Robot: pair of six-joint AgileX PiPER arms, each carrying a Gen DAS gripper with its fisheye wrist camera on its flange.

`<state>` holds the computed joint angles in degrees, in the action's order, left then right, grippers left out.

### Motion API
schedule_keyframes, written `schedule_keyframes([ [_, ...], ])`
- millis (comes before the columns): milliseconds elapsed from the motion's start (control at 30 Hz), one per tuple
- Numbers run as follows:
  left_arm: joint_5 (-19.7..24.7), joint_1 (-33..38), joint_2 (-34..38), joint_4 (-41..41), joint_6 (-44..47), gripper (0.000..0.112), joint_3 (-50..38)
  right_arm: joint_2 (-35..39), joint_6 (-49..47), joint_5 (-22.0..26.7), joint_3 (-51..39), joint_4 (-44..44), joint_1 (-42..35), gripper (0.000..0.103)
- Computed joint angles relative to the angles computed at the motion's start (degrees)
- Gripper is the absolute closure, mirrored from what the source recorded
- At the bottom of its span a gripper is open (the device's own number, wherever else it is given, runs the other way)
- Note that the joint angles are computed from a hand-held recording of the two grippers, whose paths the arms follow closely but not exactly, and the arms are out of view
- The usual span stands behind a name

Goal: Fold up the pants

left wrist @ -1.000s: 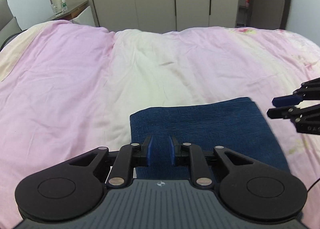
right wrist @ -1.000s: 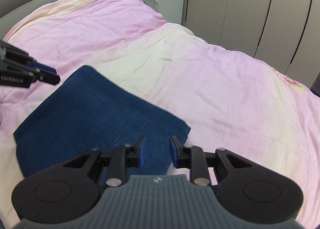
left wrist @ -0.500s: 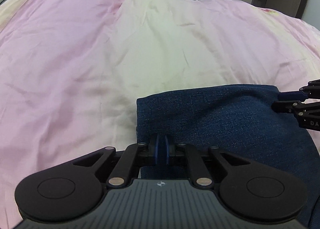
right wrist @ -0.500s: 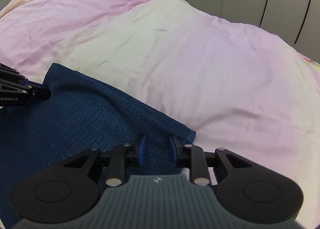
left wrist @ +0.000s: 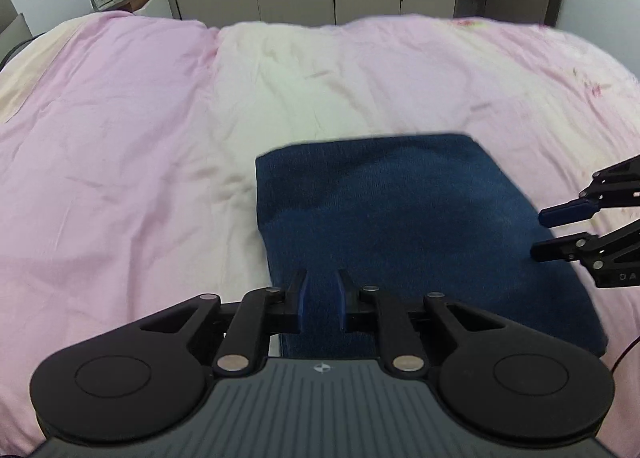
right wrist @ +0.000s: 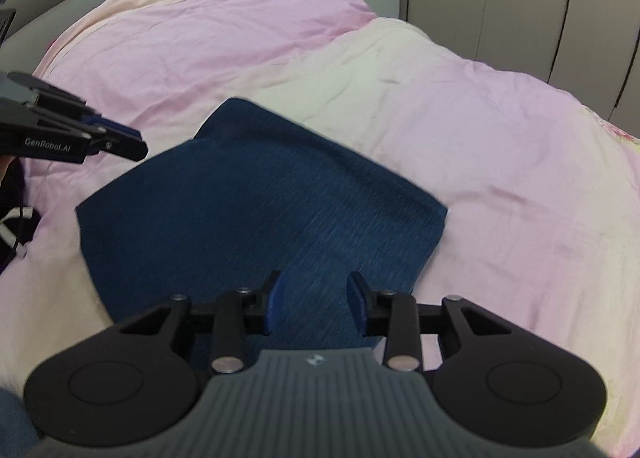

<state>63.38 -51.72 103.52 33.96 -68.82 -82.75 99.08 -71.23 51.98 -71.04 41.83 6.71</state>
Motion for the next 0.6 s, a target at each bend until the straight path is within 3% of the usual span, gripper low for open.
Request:
schedule_keyframes([
  [133,-3.6,1.8,1.0,-2.5,-1.5,0.094,4.0,-1.4,-2.3,-3.2,6.5,-0.4,0.6,0.072],
  [233,-4.5,2.5,-1.3,-3.4,-2.8,0.094,5.3,-0.6,1.7,-2.4,5.1,-1.5,1.1,0.072],
  [267,-5.6,3.0,-2.9,-3.8,-4.0,0.091,6.5,-0.5,2.7,-1.4,4.2,-2.1,1.1,0.071],
  [300,-7.9,3.7,-5.5,-4.3,-6.8,0.078,9.2,-0.6,3.3,-0.1,3.4,-2.4,0.6,0.064],
  [333,-11.1,4.9,-8.1,-4.9,-9.6,0.058,12.2,-0.7,3.7,1.1,2.7,-2.1,-0.4,0.051],
  [400,-19.4,7.6,-13.4,-5.4,-15.8,0.036,19.6,0.0,4.1,4.0,1.1,-0.1,-3.4,0.039],
  [533,-36.4,15.6,-19.1,-14.6,-19.4,0.035,32.7,6.1,9.6,12.7,-4.9,3.1,-8.8,0.032],
  [600,-41.1,17.6,-19.6,-17.3,-19.5,0.035,36.8,9.5,13.0,15.5,-7.3,4.5,-10.6,0.032],
])
